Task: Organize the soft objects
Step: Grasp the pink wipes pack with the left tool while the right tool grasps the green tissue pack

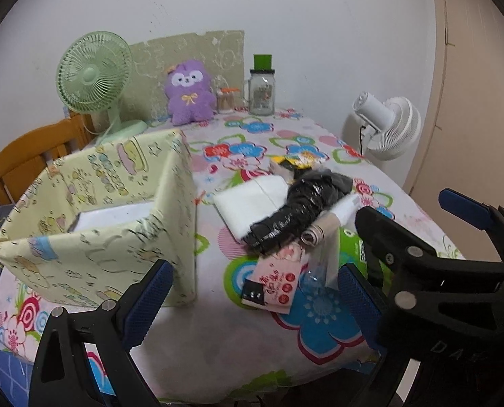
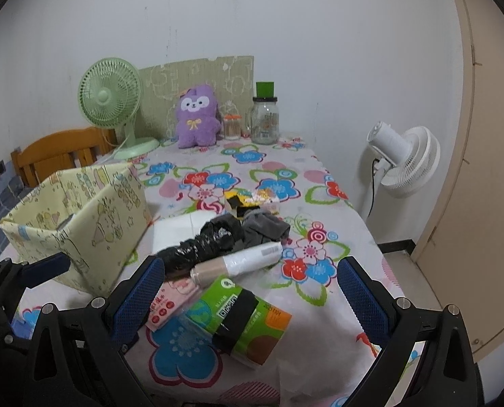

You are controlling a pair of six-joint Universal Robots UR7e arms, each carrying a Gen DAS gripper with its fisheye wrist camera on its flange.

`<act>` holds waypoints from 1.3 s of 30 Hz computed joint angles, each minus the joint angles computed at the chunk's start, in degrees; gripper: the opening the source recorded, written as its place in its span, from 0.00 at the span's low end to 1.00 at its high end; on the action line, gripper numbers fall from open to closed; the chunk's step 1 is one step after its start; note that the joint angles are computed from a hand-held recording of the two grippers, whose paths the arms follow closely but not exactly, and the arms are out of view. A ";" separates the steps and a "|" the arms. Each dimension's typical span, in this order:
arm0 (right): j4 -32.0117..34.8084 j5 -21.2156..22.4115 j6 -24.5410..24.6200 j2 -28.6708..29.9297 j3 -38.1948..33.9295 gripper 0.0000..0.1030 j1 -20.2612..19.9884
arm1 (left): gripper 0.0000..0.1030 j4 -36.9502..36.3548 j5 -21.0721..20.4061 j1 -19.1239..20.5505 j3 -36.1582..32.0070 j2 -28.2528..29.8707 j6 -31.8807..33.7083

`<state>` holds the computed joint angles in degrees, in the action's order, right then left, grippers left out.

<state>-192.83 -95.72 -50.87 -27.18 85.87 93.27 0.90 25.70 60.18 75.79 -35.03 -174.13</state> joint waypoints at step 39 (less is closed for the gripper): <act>16.93 -4.79 4.40 5.35 -10.91 0.79 -1.61 | 0.63 13.21 4.65 4.62 -15.04 9.20 -5.07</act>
